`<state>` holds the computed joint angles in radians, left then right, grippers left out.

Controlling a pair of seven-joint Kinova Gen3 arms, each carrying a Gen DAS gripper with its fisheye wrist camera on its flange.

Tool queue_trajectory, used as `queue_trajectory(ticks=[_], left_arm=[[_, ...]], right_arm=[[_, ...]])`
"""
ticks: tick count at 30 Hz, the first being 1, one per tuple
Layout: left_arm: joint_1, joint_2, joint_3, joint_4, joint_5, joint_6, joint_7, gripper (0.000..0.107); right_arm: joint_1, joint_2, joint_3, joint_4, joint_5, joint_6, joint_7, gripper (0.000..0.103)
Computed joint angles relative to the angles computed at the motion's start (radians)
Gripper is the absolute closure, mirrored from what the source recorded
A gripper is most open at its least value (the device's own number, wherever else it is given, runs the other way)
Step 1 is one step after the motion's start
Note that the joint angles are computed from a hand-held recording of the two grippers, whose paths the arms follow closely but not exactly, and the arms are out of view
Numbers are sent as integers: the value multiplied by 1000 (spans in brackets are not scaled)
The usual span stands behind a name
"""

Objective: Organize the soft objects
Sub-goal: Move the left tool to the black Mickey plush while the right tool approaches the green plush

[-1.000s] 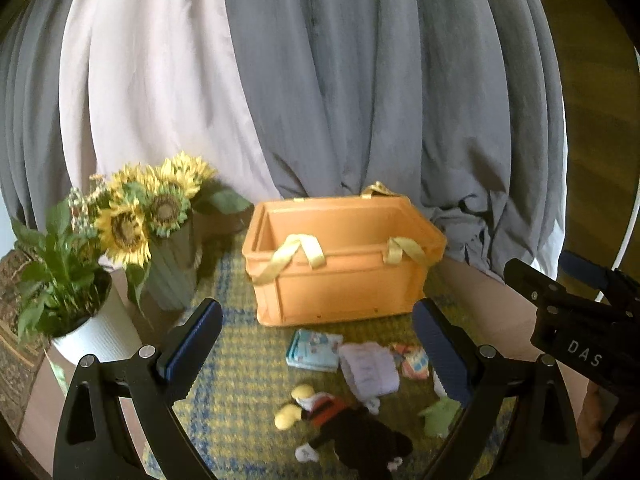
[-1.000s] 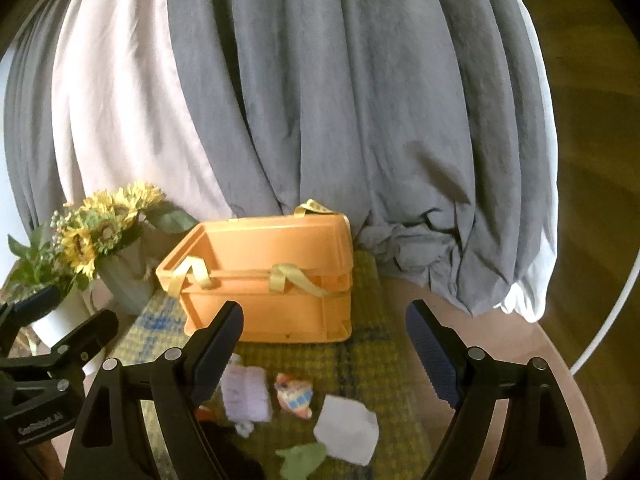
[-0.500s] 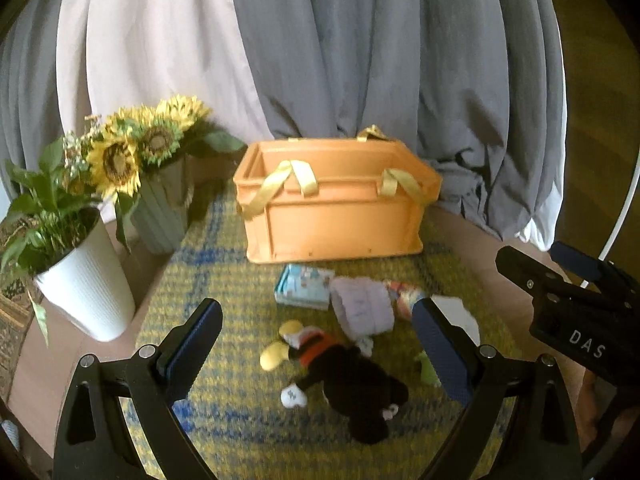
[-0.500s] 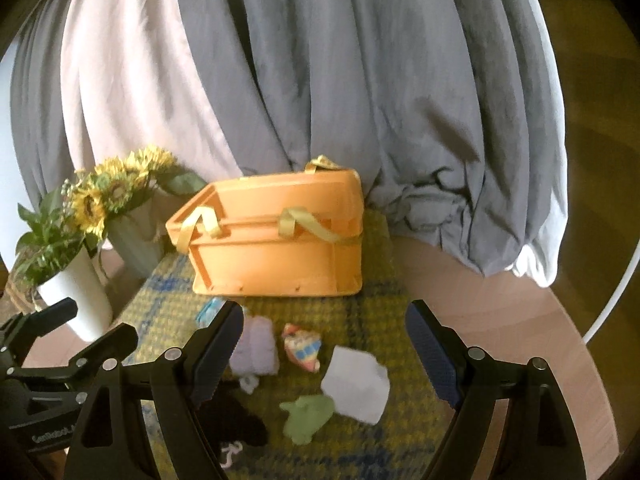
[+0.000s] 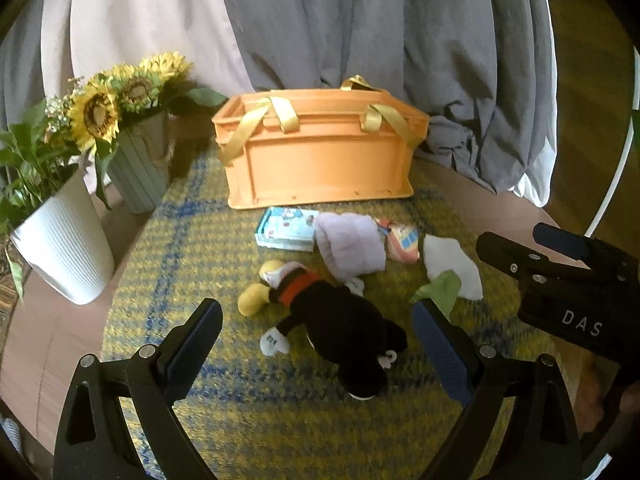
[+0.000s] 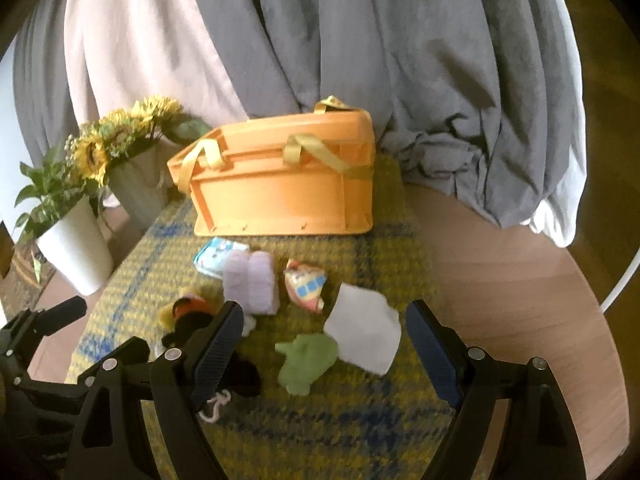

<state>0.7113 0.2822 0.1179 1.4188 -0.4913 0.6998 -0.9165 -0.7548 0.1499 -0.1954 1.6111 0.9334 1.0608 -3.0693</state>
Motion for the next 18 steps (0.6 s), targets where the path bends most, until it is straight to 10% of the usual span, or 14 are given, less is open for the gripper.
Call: queue_trajectory(ticks=[18], left_arm=[[-41, 43, 7, 63, 116, -121, -143, 18]], right_arm=[[54, 38, 36, 46, -132, -150, 104, 19]])
